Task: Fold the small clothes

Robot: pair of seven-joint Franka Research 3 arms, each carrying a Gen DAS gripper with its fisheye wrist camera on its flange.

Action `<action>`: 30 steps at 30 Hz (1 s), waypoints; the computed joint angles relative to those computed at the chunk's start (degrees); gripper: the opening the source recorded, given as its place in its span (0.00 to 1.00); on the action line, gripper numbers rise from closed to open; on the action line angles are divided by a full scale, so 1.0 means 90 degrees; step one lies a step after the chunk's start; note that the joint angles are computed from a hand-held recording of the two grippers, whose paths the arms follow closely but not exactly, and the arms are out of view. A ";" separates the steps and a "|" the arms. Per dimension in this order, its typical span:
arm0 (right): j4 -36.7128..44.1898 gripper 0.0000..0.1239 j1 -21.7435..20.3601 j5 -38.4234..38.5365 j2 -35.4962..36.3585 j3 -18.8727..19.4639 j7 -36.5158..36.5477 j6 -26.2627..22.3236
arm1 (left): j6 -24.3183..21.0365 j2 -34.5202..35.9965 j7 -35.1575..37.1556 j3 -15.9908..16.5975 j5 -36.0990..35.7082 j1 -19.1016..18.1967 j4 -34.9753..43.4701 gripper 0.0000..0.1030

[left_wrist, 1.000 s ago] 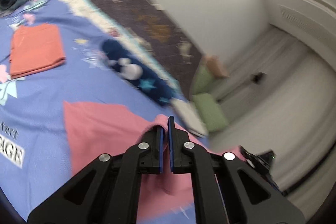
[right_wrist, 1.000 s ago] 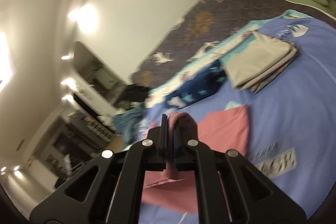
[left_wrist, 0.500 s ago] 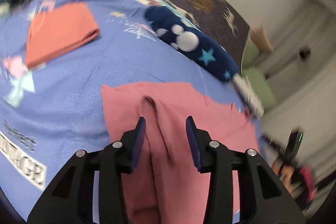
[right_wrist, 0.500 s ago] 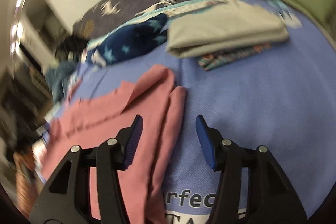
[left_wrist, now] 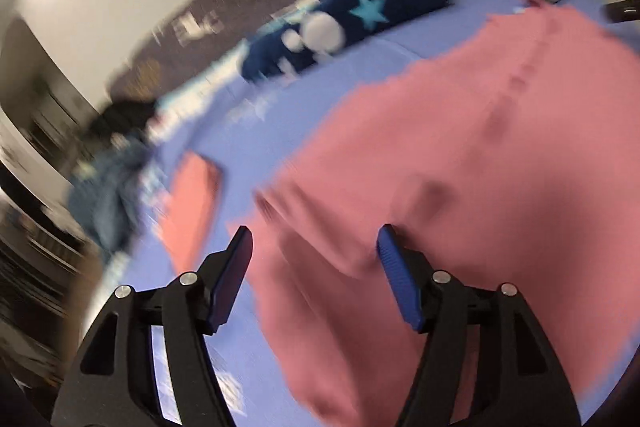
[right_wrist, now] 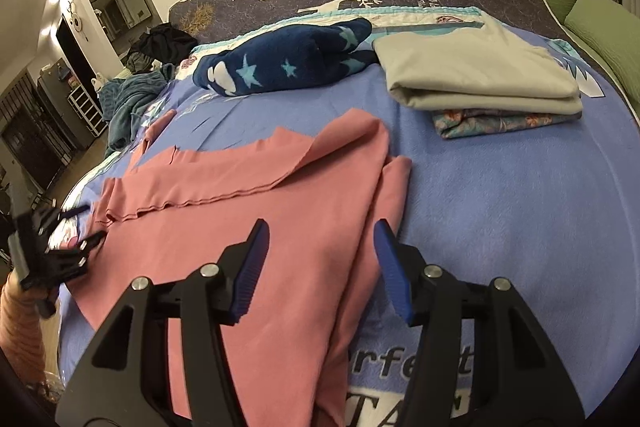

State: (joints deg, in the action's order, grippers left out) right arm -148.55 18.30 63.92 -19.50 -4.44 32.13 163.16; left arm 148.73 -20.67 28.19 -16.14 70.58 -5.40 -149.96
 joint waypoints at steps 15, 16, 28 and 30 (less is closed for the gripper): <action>-0.0083 0.46 0.0095 -0.0563 -0.0117 0.0072 -0.0027 0.0376 | 0.2073 -0.0645 0.2269 0.2029 -0.2912 -0.0612 -0.0468 0.70; -0.0056 0.46 0.0136 -0.0775 -0.0059 0.0181 -0.0086 0.0512 | 0.1885 -0.0836 0.2462 0.1753 -0.2786 -0.0605 -0.0663 0.71; 0.1251 0.17 0.0191 -0.3512 0.1141 0.0945 0.1400 -0.1573 | 0.1387 -0.0444 0.6330 0.3987 -0.6467 -0.3546 -0.0687 0.72; 0.1508 0.16 0.0219 -0.3615 0.1461 0.1027 0.1583 -0.1352 | 0.1712 -0.0116 0.6722 0.4090 -0.6949 -0.3605 -0.0480 0.73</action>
State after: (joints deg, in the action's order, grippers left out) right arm -134.98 20.27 31.39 -6.35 4.81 46.38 150.98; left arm 164.14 -21.71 88.69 20.68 8.04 -37.84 -154.28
